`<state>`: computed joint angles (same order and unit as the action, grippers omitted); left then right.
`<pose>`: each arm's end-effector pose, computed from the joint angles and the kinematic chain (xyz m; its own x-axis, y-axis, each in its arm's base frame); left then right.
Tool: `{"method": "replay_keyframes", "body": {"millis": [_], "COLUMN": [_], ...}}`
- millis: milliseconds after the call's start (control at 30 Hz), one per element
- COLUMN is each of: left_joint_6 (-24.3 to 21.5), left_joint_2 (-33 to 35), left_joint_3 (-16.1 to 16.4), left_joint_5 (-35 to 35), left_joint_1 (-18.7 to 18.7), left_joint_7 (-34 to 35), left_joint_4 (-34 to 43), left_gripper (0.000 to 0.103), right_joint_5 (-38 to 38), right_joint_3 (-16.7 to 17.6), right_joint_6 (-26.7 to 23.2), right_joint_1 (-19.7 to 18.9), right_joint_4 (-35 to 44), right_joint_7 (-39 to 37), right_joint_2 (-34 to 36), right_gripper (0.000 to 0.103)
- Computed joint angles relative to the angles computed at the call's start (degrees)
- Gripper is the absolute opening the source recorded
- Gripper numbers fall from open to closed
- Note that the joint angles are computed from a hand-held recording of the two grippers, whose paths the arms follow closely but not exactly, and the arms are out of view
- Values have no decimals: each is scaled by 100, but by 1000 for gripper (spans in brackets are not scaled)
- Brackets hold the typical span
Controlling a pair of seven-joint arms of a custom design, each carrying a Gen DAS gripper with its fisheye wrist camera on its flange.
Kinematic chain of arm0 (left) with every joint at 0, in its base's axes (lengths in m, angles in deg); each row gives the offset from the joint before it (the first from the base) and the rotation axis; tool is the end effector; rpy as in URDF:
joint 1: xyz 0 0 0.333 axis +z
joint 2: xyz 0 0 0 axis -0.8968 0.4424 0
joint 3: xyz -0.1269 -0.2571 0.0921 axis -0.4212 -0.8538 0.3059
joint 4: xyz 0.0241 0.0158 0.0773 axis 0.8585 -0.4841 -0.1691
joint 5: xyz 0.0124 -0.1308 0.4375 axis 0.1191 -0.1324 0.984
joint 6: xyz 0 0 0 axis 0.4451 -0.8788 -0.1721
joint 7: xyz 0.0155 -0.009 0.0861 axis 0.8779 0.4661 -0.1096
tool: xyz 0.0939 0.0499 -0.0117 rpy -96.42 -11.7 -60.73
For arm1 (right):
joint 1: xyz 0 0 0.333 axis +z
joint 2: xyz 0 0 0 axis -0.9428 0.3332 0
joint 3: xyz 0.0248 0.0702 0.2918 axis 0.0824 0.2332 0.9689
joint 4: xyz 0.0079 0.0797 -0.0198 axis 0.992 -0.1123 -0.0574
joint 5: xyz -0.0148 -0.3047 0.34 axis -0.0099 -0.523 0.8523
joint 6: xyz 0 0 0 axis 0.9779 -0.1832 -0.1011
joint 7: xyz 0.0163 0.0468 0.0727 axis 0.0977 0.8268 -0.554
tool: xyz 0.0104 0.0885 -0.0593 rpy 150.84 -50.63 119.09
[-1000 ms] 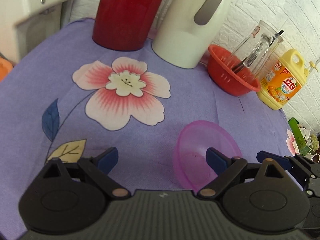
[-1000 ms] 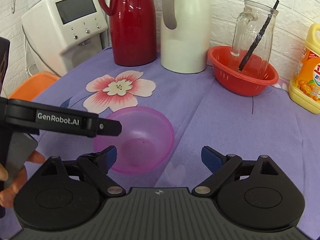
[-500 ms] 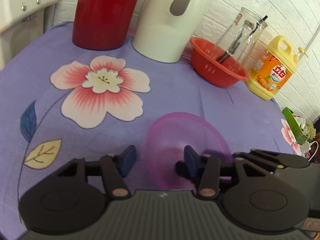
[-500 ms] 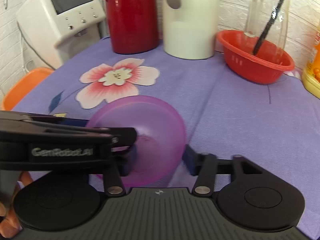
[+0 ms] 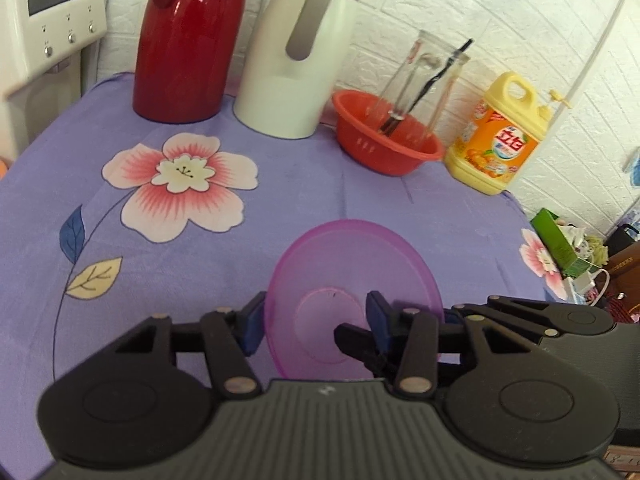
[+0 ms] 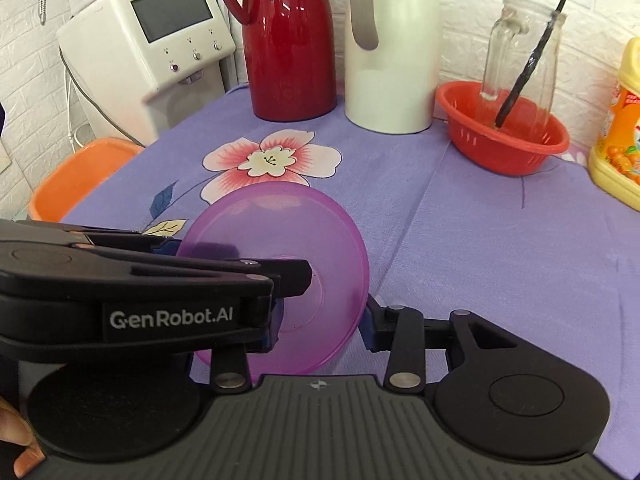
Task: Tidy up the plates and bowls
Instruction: 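Carry the pink bowl over the red bowl and lower it inside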
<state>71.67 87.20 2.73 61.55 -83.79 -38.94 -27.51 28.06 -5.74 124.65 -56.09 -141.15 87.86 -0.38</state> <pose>0.6535 -0.3526 0.5054 0.0562 -0.9326 0.3566 -0.6759 -0.2984 -0.6739 0.6907 0.2621 0.5053 0.6064 -0.7934 -0.0523 -0.5945 -0.4087 -0.6925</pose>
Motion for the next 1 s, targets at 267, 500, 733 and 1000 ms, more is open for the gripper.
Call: {"method": "replay_keyframes", "body": {"millis": [267, 500, 733, 1000], "left_joint_6": [134, 234, 148, -72], "left_joint_2": [-651, -768, -432, -367], "left_joint_3": [-213, -627, -802, -736], "left_joint_5": [757, 1234, 1171, 943], "left_joint_1": [-351, -657, -1100, -1316], "left_joint_7": [-759, -1189, -968, -739], "left_joint_4": [-509, -665, -473, -558], "left_gripper": [46, 47, 47, 47], "right_joint_5": [336, -70, -548, -540], "right_joint_3": [-241, -639, -996, -1352], "right_joint_6": [489, 858, 865, 970], "right_joint_1": [33, 140, 65, 367], "right_joint_4": [-1778, -3552, -4824, -5333], "right_joint_7": [-227, 155, 641, 437], "right_joint_2": [-1683, -3337, -4521, -4820], "right_gripper": [74, 80, 88, 89]}}
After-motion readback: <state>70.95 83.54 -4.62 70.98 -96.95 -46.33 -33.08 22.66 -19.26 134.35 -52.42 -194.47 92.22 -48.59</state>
